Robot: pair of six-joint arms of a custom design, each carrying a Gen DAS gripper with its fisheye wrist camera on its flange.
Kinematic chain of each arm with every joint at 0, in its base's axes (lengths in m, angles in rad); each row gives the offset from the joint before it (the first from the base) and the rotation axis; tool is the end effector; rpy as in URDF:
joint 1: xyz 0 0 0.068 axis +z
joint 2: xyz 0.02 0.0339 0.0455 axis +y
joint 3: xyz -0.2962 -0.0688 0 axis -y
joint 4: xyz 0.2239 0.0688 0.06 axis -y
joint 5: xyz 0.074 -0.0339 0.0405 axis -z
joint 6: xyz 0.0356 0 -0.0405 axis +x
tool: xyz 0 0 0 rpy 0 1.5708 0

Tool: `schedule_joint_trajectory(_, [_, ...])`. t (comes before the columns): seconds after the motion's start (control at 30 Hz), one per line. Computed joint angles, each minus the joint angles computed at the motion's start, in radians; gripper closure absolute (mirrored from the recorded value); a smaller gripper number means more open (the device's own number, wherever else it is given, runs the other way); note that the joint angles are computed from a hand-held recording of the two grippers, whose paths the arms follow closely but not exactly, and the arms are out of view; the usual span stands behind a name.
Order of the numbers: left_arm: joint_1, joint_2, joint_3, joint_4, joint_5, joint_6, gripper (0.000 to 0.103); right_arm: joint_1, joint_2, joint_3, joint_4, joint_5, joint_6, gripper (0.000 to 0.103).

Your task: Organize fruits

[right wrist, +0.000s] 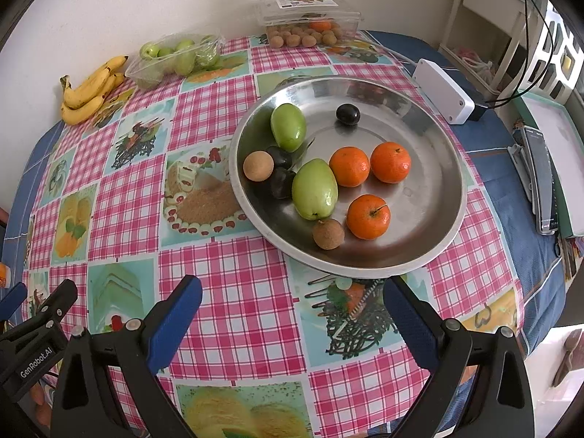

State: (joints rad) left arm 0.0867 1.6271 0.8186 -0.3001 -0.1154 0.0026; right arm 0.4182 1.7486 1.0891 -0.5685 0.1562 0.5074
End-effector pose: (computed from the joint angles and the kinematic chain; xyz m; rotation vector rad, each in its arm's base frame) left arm 0.2820 0.0286 0.1908 -0.1490 2.6754 0.1828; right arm 0.2972 0.1260 0.2124 0.1608 2.7617 0.0201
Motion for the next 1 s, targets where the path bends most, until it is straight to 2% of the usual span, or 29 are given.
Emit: schedule_joint_trajectory(1.0, [0.005,0.004,0.003,-0.002,0.005,0.006,0.0,0.014,0.009,0.002,-0.002,0.009,0.011,0.004])
